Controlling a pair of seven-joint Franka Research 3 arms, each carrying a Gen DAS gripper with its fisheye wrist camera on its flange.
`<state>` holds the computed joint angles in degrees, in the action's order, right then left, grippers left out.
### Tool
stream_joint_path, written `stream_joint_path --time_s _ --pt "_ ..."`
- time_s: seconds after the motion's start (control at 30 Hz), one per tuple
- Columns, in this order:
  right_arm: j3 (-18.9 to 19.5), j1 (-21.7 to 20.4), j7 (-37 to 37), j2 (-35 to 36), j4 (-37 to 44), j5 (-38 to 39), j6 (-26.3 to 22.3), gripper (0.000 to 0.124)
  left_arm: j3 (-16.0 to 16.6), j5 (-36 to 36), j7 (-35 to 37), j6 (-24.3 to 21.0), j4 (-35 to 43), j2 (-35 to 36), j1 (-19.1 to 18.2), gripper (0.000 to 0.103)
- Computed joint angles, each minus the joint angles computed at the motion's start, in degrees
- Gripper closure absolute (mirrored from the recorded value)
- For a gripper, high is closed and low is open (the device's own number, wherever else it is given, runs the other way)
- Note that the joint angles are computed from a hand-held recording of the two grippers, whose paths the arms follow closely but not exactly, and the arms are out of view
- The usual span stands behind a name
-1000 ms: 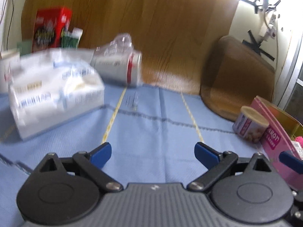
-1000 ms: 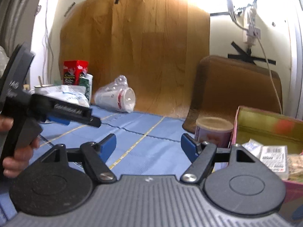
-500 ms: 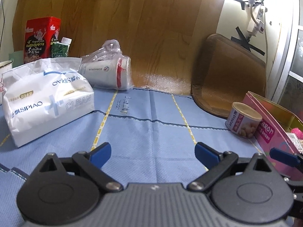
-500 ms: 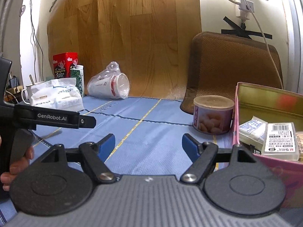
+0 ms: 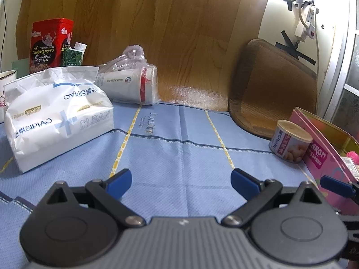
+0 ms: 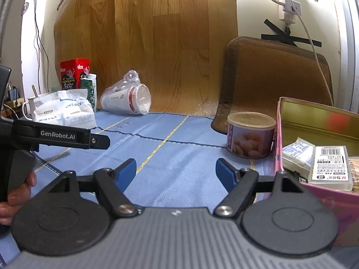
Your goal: Organize soft objects
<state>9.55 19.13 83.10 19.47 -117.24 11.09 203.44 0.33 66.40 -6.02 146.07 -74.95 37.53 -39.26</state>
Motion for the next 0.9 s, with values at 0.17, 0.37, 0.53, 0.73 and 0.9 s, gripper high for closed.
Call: stream_joint_path --time_s 0.17,0.37,0.53,0.73,0.9 --pt "-3.44 4.43 -4.9 0.34 1.49 4.43 -2.11 0.044 0.03 -0.33 -1.23 -0.09 -0.57 -0.36 0.09 0.001" --pt "-3.48 5.65 -8.53 0.9 3.07 6.24 -4.51 0.044 -0.37 -1.18 -1.15 -0.02 -0.8 -0.49 0.52 0.001" --pt "-5.53 8.42 -11.03 0.88 3.25 9.27 -4.19 0.044 -0.53 -2.02 0.24 -1.01 -0.06 -0.09 0.37 0.001" --pt "-5.76 9.06 -11.67 0.41 3.27 11.63 -5.86 0.044 -0.59 -3.16 1.6 -2.45 0.73 0.32 0.16 0.001" --pt "-5.59 9.28 -11.37 -1.63 0.64 13.24 -5.25 0.044 -0.39 -3.16 3.13 -4.38 1.8 0.85 -0.6 0.001"
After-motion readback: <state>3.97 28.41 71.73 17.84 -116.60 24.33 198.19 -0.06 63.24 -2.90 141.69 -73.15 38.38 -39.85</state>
